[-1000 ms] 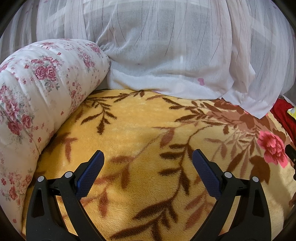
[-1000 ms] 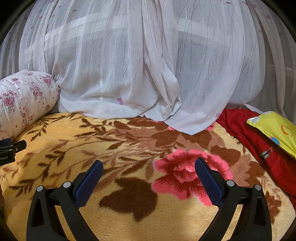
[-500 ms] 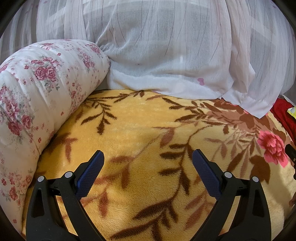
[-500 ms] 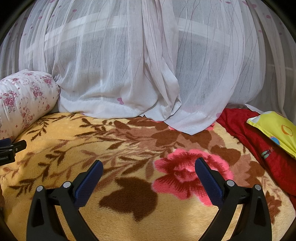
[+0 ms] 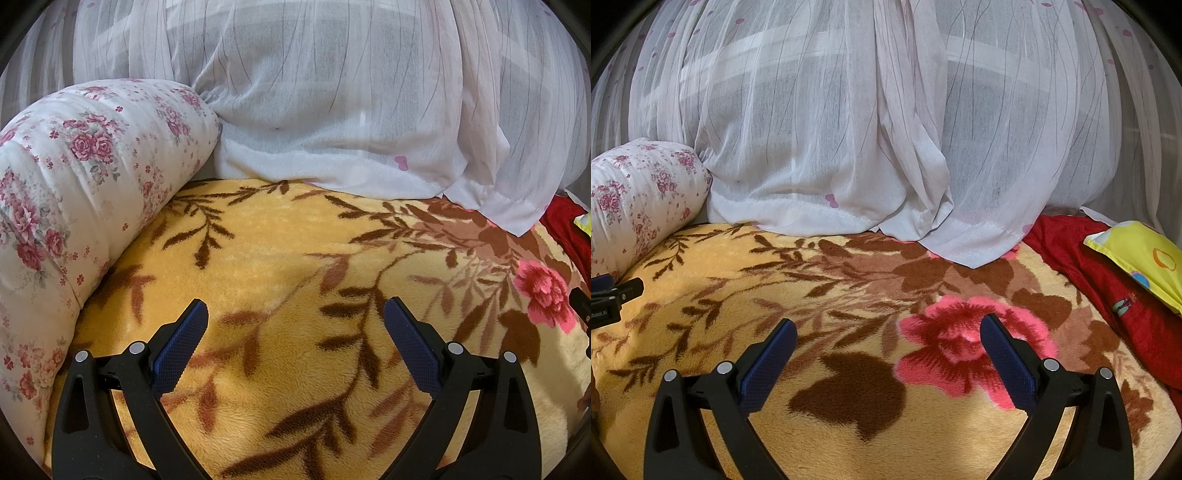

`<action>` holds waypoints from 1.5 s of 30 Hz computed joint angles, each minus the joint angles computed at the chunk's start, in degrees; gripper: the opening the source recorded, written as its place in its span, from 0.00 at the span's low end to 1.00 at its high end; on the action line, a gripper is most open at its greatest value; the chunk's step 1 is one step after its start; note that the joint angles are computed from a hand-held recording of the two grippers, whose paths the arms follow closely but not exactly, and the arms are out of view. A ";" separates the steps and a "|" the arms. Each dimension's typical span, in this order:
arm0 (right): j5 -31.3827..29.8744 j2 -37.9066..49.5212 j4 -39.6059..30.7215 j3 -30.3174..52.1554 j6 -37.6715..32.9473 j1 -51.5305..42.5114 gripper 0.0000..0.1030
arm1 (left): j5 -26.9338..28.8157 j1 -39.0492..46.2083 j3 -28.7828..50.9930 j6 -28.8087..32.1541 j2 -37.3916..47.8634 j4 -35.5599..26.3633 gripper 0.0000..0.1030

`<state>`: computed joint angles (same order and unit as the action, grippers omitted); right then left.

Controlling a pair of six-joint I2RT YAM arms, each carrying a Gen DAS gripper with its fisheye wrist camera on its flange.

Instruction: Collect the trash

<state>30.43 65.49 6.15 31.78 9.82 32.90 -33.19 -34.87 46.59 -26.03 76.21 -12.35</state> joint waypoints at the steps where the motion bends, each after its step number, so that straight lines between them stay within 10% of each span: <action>1: -0.02 0.04 -0.03 0.08 0.01 -0.05 0.95 | -0.01 0.00 -0.05 -0.01 -0.04 0.03 0.91; 45: 0.19 -0.10 -0.52 -0.16 0.49 0.32 0.95 | -2.35 0.49 -2.69 3.34 -3.11 4.81 0.91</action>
<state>30.62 65.38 5.63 31.62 10.30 33.22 -35.55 -34.38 43.89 -22.69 73.10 -7.54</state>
